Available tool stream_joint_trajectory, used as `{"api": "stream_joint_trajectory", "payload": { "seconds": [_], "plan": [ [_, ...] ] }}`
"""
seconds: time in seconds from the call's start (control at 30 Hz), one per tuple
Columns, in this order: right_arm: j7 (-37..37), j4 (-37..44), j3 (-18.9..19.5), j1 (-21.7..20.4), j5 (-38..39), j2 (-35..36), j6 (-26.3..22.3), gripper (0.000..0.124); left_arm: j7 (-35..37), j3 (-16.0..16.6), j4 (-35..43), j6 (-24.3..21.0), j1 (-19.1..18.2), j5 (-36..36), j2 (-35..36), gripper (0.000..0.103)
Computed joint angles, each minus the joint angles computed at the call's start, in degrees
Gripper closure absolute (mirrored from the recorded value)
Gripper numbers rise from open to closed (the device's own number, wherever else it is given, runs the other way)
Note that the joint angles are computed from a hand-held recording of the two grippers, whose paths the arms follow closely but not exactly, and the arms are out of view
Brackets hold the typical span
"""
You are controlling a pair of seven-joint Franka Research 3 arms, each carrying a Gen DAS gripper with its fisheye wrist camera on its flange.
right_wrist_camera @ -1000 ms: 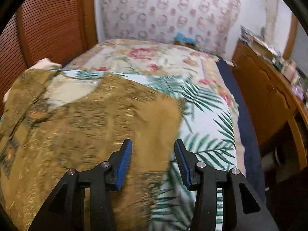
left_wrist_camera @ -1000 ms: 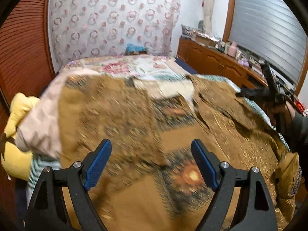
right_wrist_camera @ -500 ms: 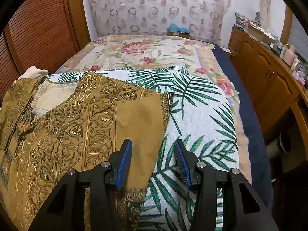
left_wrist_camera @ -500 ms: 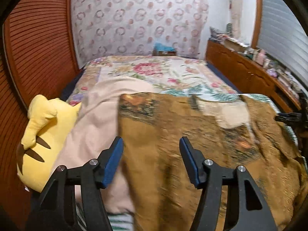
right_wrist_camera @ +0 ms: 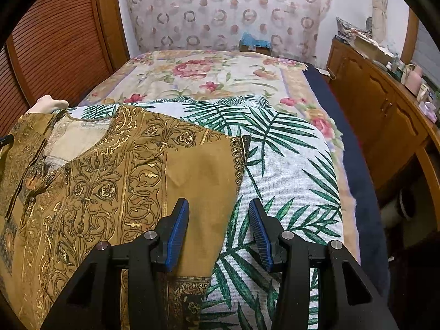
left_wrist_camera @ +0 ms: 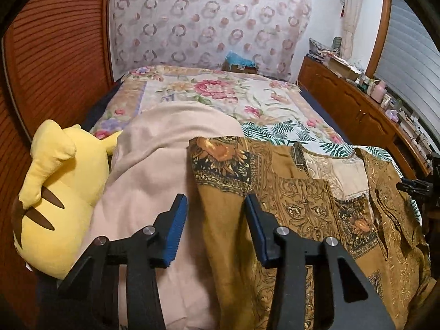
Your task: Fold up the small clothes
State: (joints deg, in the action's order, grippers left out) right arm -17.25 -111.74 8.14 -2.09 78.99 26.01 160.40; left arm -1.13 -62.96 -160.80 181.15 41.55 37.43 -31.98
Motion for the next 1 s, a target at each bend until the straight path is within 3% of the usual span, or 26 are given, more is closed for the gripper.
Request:
{"api": "stream_joint_trajectory", "payload": {
  "seconds": [0.03, 0.2, 0.27, 0.43, 0.63, 0.8, 0.87, 1.0],
  "plan": [
    [-0.02, -0.09, -0.02, -0.11, -0.21, -0.05, -0.42, 0.078, 0.23, 0.24, 0.13, -0.04, 0.02, 0.08, 0.57, 0.058],
    [1.13, -1.12, -0.69, -0.2, -3.87, -0.97, -3.05, 0.109, 2.72, 1.19, 1.01, -0.42, -0.3, 0.81, 4.75, 0.058],
    [1.44, -1.48, -0.85, -0.67, -5.38, -1.35, -5.17, 0.117, 2.54, 1.54, 1.06, -0.29, -1.0, 1.4, 4.3, 0.076],
    [-4.46, -4.82, -0.93, -2.86, -1.07, -5.37, -10.84, 0.119, 3.34, 6.62, 2.04, -4.64, -8.2, 2.86, 4.03, 0.097],
    [-13.24, -12.81, -5.12, -4.13, 6.52, -16.99, -22.54, 0.12, 1.9, 14.86, 2.02, -7.91, -19.69, 4.52, -2.98, 0.099],
    [-16.73, -18.83, -10.98, -4.12, 8.86, -28.0, -32.78, 0.12, 2.12, 21.79, 3.21, -13.86, -29.48, 5.92, -11.61, 0.099],
    [-16.91, -20.12, -13.31, -3.6, 9.05, -31.71, -35.85, 0.12, 1.92, 23.39, 3.98, -15.88, -31.14, 7.19, -13.84, 0.099],
    [-16.62, -20.56, -15.97, -2.1, 9.99, -36.66, -36.97, 0.12, 1.97, 26.79, 6.98, -20.41, -32.83, 9.95, -17.06, 0.099]
  ]
}}
